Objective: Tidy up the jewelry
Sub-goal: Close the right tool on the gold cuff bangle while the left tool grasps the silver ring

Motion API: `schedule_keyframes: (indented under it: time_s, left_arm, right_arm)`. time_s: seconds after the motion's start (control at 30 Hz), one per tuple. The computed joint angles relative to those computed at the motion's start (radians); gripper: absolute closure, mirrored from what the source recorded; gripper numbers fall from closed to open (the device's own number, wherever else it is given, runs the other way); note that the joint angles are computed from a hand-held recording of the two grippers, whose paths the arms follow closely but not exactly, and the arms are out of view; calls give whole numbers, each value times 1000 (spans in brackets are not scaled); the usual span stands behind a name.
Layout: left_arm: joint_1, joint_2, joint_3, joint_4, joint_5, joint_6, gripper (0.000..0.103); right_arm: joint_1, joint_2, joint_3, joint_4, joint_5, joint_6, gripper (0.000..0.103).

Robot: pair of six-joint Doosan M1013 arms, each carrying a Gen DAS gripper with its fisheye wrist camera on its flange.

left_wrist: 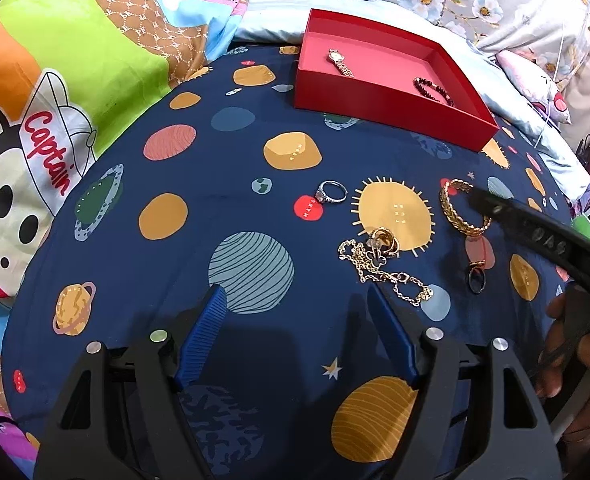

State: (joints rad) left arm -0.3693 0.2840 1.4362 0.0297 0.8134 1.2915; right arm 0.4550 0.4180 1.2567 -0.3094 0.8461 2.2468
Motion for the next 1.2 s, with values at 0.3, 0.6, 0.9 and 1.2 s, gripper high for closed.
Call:
schedule_keyframes:
  time_s: [0.3,0.6,0.9,1.2]
  left_arm:
    - [10,5,-7,2,1,-8,32]
    - [14,30,-46,-12,-14,-3,32]
    - [4,91,-115,-22,-12,37,58]
    - [4,95,-111,-33,-32,70,93]
  right_arm:
    - [14,28,-32,-34,41,-13,46]
    - [10,-22,33,-41,-12,48,46]
    - [2,-62,73,-15,-31,61,46]
    - [-1,-70,79,1,-51,56,46]
